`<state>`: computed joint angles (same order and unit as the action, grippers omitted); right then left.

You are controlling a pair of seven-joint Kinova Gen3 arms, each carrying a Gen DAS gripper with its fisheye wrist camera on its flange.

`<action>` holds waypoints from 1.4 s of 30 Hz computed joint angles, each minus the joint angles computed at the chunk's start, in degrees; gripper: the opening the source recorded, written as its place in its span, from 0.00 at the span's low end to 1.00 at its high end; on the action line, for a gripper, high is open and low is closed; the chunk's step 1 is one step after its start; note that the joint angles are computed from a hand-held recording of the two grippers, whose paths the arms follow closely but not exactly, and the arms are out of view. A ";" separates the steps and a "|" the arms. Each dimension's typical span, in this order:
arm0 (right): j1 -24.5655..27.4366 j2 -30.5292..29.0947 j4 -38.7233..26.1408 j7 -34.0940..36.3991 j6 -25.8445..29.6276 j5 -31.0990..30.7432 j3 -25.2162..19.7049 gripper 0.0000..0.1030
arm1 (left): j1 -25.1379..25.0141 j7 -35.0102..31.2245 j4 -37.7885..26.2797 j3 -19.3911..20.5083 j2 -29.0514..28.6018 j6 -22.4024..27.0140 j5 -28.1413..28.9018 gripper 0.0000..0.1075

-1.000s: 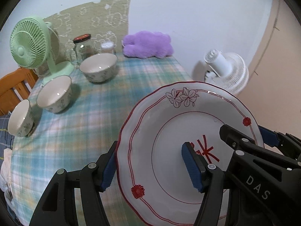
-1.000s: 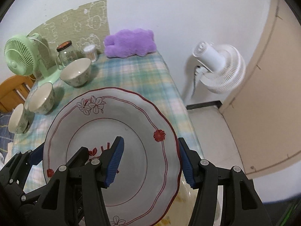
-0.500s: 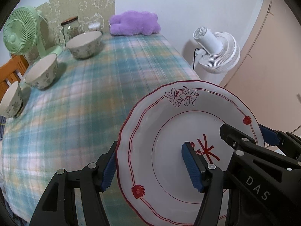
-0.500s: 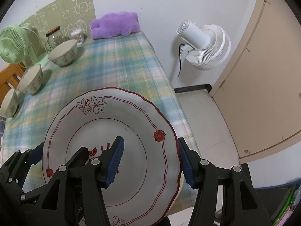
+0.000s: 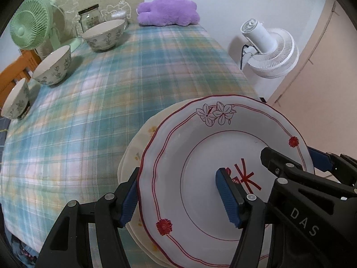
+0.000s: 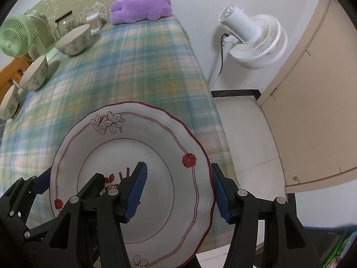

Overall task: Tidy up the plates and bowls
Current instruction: 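Lift the red-patterned plate with both grippers and carry it over the yellow-flower plates, then lower the red-patterned plate onto the yellow-flower stack and open both grippers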

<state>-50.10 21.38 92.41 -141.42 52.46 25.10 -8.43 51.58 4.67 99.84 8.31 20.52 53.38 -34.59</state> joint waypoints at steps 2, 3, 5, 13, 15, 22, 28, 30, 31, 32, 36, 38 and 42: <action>1.15 0.18 0.11 1.66 -0.69 -1.14 -0.42 0.58 | 0.39 0.13 -1.12 -0.04 0.81 1.50 0.04 0.62; 1.54 0.21 0.18 2.43 -0.95 -1.68 -0.56 0.58 | 0.68 0.20 -1.84 -0.07 1.33 2.44 0.06 0.62; 2.44 0.23 0.46 3.99 -1.58 -2.79 -0.69 0.58 | 1.09 0.12 -3.01 -0.17 2.23 3.82 0.16 0.62; 5.55 -0.15 2.38 9.83 -5.10 -7.32 -0.93 0.58 | 2.83 0.63 -6.18 -0.98 4.73 7.82 0.14 0.63; 5.95 -0.08 2.53 11.10 -5.40 -7.95 -0.91 0.57 | 3.12 0.18 -7.64 -1.02 5.77 9.48 0.43 0.63; 6.35 -1.38 3.57 14.11 -6.55 -8.71 -0.18 0.57 | 3.56 1.34 -8.80 -1.60 6.33 10.79 1.02 0.63; 7.22 -2.36 3.84 15.35 -6.42 -7.71 -0.54 0.25 | 3.92 2.32 -10.11 -1.93 7.12 12.74 1.48 0.62; 7.54 -2.80 4.36 15.98 -7.48 -7.98 -0.75 0.21 | 3.92 3.92 -9.77 -2.23 6.77 12.88 1.85 0.61; 6.93 -2.76 4.21 15.96 -7.22 -7.13 -0.66 0.20 | 3.89 4.29 -9.55 -2.22 6.61 12.77 1.76 0.61; 6.36 -2.62 4.05 15.66 -7.00 -6.37 -0.51 0.20 | 3.88 4.53 -9.57 -2.17 6.65 12.99 1.71 0.61; 6.94 -1.81 3.20 16.95 -6.68 -7.28 -0.74 0.20 | 4.01 4.80 -10.22 -1.97 7.11 14.13 1.48 0.61; 6.63 -1.69 2.84 17.27 -6.55 -6.98 -0.62 0.20 | 3.98 5.25 -10.13 -1.97 7.08 14.30 1.64 0.61; 6.19 -0.94 1.99 18.27 -6.41 -7.07 -0.75 0.21 | 4.02 6.99 -9.40 -2.14 6.53 14.69 1.55 0.61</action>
<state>-43.91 20.43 94.40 -123.15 46.05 18.03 -9.19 55.60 11.66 90.44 6.17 27.05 68.07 -33.03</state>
